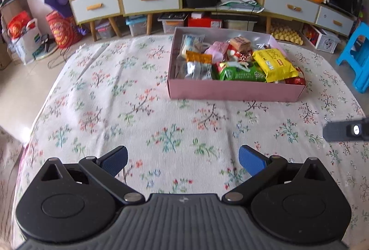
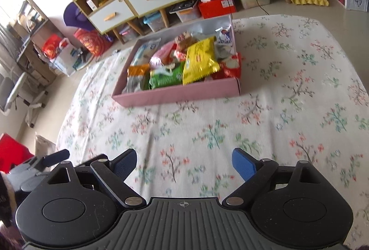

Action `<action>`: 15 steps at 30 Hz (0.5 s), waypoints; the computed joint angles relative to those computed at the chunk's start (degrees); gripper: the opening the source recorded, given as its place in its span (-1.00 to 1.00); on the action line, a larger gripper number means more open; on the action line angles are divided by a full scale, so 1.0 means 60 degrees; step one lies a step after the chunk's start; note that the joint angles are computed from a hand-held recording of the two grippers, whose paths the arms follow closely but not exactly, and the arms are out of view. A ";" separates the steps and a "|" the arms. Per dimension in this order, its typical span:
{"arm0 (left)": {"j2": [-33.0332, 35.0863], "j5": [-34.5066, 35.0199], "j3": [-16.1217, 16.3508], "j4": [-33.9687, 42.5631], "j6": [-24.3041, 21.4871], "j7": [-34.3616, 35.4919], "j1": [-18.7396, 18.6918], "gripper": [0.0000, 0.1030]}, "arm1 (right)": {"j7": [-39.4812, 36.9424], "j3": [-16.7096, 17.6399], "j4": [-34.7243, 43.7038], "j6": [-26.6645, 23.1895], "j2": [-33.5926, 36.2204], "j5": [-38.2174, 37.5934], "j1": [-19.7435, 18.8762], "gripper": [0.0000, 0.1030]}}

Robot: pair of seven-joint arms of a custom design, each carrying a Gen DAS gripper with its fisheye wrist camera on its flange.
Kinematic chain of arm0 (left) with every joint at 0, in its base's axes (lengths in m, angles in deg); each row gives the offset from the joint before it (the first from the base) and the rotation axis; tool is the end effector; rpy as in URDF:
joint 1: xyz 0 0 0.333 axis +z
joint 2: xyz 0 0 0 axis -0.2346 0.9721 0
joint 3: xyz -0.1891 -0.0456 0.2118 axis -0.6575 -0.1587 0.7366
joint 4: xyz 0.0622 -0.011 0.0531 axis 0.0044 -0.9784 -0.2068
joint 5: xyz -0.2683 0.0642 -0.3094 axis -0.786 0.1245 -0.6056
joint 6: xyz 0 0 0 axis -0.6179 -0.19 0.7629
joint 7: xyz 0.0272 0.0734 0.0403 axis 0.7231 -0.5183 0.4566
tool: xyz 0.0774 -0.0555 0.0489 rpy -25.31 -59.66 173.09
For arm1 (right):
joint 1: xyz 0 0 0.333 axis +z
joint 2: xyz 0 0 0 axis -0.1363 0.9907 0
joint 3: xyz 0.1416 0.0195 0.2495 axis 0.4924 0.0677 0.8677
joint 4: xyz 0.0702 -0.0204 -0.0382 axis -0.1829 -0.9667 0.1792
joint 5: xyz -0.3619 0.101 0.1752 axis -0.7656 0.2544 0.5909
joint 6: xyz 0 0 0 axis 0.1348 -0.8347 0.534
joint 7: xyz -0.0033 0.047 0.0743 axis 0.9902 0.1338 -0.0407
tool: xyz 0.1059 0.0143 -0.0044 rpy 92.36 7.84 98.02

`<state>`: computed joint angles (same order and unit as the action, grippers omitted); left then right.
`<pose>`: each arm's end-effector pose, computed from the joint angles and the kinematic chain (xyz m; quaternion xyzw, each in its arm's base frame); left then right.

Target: Organize snacks

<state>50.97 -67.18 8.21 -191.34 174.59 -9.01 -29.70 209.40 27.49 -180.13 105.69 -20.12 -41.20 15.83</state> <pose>0.5971 -0.2913 0.4932 -0.5774 0.7415 -0.2572 0.2252 0.5861 0.3374 0.5229 -0.5655 0.7518 -0.0956 0.3253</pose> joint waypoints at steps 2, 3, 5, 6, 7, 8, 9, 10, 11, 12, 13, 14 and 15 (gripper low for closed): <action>-0.0037 -0.0185 -0.0037 0.0010 -0.0196 -0.0078 -0.0006 1.00 | 0.0220 -0.0015 -0.0139 -0.0117 -0.0148 -0.0232 0.0083 0.79; -0.0081 -0.0249 -0.0054 -0.0027 -0.0246 -0.0115 -0.0010 1.00 | 0.0351 -0.0027 -0.0198 -0.0184 -0.0215 -0.0384 0.0117 0.79; -0.0072 -0.0169 -0.0079 0.0015 -0.0367 -0.0262 -0.0068 1.00 | 0.0639 -0.0053 -0.0201 -0.0412 -0.0267 -0.0779 0.0189 0.80; -0.0101 -0.0112 -0.0089 -0.0019 -0.0379 -0.0315 -0.0091 1.00 | 0.0757 -0.0061 -0.0185 -0.0512 -0.0275 -0.0975 0.0217 0.80; -0.0102 -0.0039 -0.0104 -0.0012 -0.0414 -0.0384 -0.0124 1.00 | 0.0833 -0.0068 -0.0170 -0.0592 -0.0283 -0.1165 0.0237 0.80; -0.0088 0.0021 -0.0118 0.0019 -0.0472 -0.0431 -0.0153 1.00 | 0.0926 -0.0079 -0.0150 -0.0667 -0.0283 -0.1371 0.0259 0.80; -0.0076 0.0064 -0.0128 0.0036 -0.0503 -0.0486 -0.0177 1.00 | 0.0992 -0.0085 -0.0103 -0.0752 -0.0261 -0.1558 0.0277 0.80; -0.0050 0.0088 -0.0137 0.0069 -0.0521 -0.0526 -0.0195 1.00 | 0.1062 -0.0091 -0.0048 -0.0842 -0.0231 -0.1702 0.0292 0.80; -0.0025 0.0109 -0.0144 0.0109 -0.0546 -0.0548 -0.0213 1.00 | 0.1150 -0.0094 -0.0012 -0.0914 -0.0211 -0.1793 0.0301 0.80; -0.0012 0.0146 -0.0147 0.0127 -0.0547 -0.0574 -0.0234 1.00 | 0.1180 -0.0092 -0.0009 -0.0934 -0.0205 -0.1790 0.0285 0.80; 0.0007 0.0202 -0.0143 0.0145 -0.0522 -0.0610 -0.0254 1.00 | 0.1162 -0.0083 0.0011 -0.0942 -0.0179 -0.1719 0.0259 0.80; 0.0011 0.0296 -0.0133 0.0146 -0.0507 -0.0693 -0.0286 1.00 | 0.1082 -0.0070 0.0010 -0.0923 -0.0163 -0.1609 0.0224 0.80; 0.0028 0.0390 -0.0121 0.0167 -0.0508 -0.0771 -0.0313 1.00 | 0.1022 -0.0064 0.0026 -0.0940 -0.0140 -0.1567 0.0209 0.80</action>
<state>51.14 -64.83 7.48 -190.34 171.54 -13.64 -31.58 215.53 27.11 -179.98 100.05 -20.96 -50.61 17.08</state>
